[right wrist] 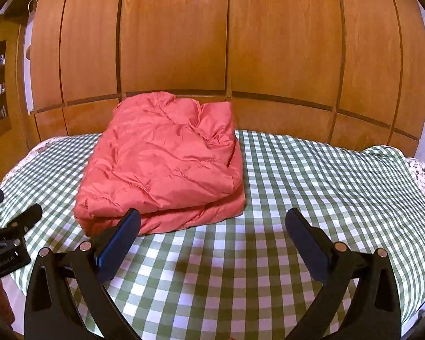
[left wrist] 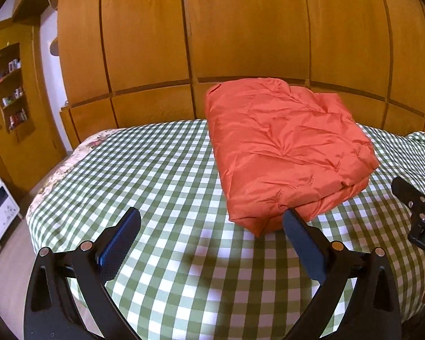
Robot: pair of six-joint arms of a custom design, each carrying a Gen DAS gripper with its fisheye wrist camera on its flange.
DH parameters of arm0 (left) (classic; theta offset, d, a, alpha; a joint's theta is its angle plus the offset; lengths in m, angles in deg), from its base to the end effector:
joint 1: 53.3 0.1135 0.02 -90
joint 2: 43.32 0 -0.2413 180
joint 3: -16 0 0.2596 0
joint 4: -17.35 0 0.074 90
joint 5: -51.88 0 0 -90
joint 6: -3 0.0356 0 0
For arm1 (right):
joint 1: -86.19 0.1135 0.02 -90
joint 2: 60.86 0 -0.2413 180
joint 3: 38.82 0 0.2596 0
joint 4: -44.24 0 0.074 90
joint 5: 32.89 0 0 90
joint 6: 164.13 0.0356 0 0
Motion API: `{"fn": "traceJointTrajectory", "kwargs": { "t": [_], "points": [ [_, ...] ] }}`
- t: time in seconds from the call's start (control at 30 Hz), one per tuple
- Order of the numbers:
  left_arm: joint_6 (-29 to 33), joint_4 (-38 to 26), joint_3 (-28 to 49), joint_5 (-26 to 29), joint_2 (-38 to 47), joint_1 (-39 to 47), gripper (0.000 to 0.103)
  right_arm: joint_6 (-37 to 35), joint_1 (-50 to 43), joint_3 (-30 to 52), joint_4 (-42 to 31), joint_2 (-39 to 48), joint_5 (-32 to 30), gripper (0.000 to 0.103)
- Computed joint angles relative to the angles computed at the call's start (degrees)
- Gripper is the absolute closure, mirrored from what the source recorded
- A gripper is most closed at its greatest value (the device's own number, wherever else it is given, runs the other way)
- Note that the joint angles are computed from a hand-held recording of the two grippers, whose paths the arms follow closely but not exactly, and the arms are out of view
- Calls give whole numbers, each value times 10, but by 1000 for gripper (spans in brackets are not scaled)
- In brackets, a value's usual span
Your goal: Fold small clothes
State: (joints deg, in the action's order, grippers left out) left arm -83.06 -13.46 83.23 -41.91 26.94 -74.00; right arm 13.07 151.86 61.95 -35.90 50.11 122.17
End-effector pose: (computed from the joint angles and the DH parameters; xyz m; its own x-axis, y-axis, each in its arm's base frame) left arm 0.2709 -0.0998 0.2659 -0.4990 0.2618 -0.8261 0.3364 0.9370 0.0938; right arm 0.1783 0.3159 0.2038 -0.4061 0.1241 -0.9054 0.3926 0.9183 -0.0502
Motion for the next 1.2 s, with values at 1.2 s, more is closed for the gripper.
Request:
{"fn": "traceJointTrajectory", "kwargs": {
  "t": [1.2],
  "points": [
    [-12,-8,4,13,2,15,4,-45,2,-14,45,-3,-7,2]
  ]
}}
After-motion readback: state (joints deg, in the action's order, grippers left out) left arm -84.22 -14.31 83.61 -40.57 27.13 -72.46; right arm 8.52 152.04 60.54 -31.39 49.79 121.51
